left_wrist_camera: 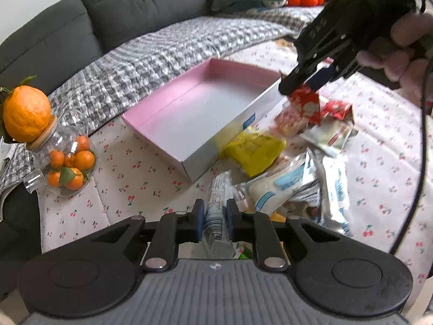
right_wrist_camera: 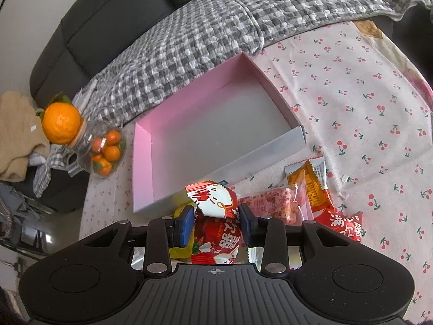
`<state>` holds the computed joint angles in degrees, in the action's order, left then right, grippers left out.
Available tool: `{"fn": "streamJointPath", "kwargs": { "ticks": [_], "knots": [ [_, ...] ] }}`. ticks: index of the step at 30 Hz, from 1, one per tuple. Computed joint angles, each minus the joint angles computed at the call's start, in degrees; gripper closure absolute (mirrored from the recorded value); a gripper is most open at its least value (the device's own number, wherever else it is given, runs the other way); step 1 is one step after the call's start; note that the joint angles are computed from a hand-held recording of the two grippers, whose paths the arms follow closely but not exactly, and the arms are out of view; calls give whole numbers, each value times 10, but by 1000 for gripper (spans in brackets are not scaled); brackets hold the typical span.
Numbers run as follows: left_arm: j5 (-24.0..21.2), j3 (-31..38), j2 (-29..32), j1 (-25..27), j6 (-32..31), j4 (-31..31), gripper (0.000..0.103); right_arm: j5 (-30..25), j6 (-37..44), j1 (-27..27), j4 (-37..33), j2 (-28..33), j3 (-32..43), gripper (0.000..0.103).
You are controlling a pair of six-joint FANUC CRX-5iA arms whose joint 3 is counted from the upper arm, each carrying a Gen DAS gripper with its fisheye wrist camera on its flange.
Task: Organize snacks
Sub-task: 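Carry both held snacks into the pink box and open both tools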
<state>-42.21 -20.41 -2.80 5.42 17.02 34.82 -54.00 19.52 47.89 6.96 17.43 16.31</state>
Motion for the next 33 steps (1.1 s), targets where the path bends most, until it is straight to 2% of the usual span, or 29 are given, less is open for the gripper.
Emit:
{"fn": "streamJointPath", "kwargs": {
  "ticks": [15, 21, 24, 33],
  "knots": [
    [-16, -22, -12, 2, -27, 131, 89, 39, -31, -8, 11, -17, -21, 68],
    [24, -2, 7, -22, 45, 123, 89, 63, -65, -18, 26, -13, -27, 68],
    [39, 21, 29, -37, 86, 114, 89, 51, -68, -26, 26, 7, -4, 68],
    [89, 119, 133, -83, 233, 61, 89, 57, -24, -63, 4, 77, 68, 68]
  ]
}}
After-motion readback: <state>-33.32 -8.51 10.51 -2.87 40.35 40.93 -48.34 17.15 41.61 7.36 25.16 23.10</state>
